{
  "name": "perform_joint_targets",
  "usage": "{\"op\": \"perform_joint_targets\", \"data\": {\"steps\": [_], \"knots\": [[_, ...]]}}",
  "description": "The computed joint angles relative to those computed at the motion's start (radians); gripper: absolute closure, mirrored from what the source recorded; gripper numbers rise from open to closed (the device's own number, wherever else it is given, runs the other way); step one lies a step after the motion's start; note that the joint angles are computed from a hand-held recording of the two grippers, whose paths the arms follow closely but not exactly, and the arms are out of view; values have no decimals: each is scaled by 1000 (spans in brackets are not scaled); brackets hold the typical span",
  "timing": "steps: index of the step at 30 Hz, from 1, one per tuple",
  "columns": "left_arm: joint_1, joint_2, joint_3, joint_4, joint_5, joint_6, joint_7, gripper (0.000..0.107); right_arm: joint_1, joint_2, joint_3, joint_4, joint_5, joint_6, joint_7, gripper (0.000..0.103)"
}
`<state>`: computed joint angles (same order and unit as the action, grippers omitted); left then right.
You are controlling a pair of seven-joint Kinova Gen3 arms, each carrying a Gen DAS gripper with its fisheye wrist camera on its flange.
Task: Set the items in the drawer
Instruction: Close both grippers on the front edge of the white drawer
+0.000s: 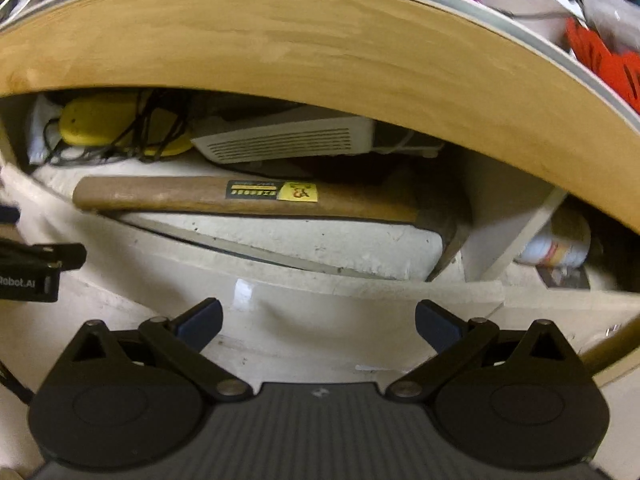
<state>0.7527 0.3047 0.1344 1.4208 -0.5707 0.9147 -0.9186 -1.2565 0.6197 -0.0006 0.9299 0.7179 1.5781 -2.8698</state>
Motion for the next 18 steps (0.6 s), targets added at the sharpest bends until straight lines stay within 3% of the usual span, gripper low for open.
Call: {"op": "perform_joint_targets", "data": {"steps": [6,11,13,15,18], "knots": [[67,-5,-40,21,-48,-20,-232,10,-42,3,67,8,-21,-31,208,0],[-40,-8,115,77,-193,-15,-435,10,28,7,-86,12,82,22,411,0],[-25,-7,96,100,-230,-22,-508,10,66,9,-166,25,130,43,493,0],[23,-2,29,116,-246,-35,-587,10,90,12,-213,41,158,54,574,0],[27,10,12,135,-286,-41,-671,11,103,16,-230,60,161,55,696,0]]}}
